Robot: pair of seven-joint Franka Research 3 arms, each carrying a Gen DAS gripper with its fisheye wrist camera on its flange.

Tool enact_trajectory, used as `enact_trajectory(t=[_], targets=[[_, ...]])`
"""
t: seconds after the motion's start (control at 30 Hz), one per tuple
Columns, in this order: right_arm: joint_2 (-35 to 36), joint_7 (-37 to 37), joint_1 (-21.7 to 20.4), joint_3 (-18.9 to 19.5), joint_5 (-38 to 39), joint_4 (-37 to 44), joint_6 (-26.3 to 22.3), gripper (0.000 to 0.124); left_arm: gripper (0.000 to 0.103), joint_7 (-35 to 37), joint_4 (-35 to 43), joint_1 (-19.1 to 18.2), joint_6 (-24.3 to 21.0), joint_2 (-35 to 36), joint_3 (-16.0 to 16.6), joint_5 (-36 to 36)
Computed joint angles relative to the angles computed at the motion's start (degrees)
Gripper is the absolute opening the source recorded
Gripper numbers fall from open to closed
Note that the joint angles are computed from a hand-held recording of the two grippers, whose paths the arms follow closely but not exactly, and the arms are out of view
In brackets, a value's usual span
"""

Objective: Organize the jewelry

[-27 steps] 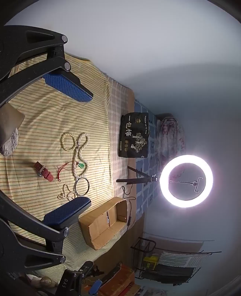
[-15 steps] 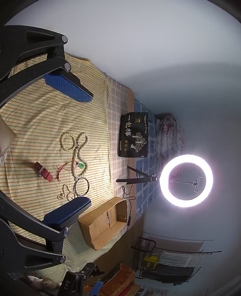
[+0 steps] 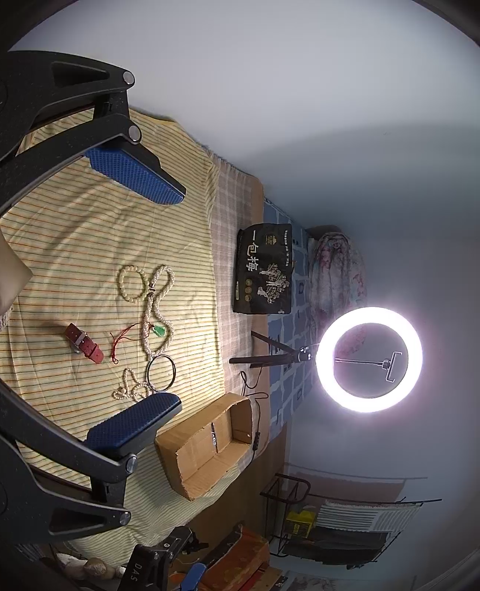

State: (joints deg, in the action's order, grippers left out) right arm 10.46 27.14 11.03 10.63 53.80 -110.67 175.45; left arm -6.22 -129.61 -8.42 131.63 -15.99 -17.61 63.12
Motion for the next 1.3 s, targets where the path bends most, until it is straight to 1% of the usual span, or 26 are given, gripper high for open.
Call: enact_trajectory(t=[0.4,0.8,1.3], targets=[[0.37,2.57,0.14,-0.52,-2.17,0.23,-0.25,0.102,0.103,-0.10,0.64,-0.20,-0.78,0.17,-0.27,0.25],[0.36,2.53,-0.39,0.01,-2.22,0.20,-0.15,0.102,0.103,-0.31,0.77,-0.10,-0.68,0.09,-0.09,1.05],[0.33,2.97,-0.42,-0.21,-2.47,0.20,-0.37,0.102,0.103,-0.79,0.99,-0.44,-1.27,0.38,-0.21,1.54]])
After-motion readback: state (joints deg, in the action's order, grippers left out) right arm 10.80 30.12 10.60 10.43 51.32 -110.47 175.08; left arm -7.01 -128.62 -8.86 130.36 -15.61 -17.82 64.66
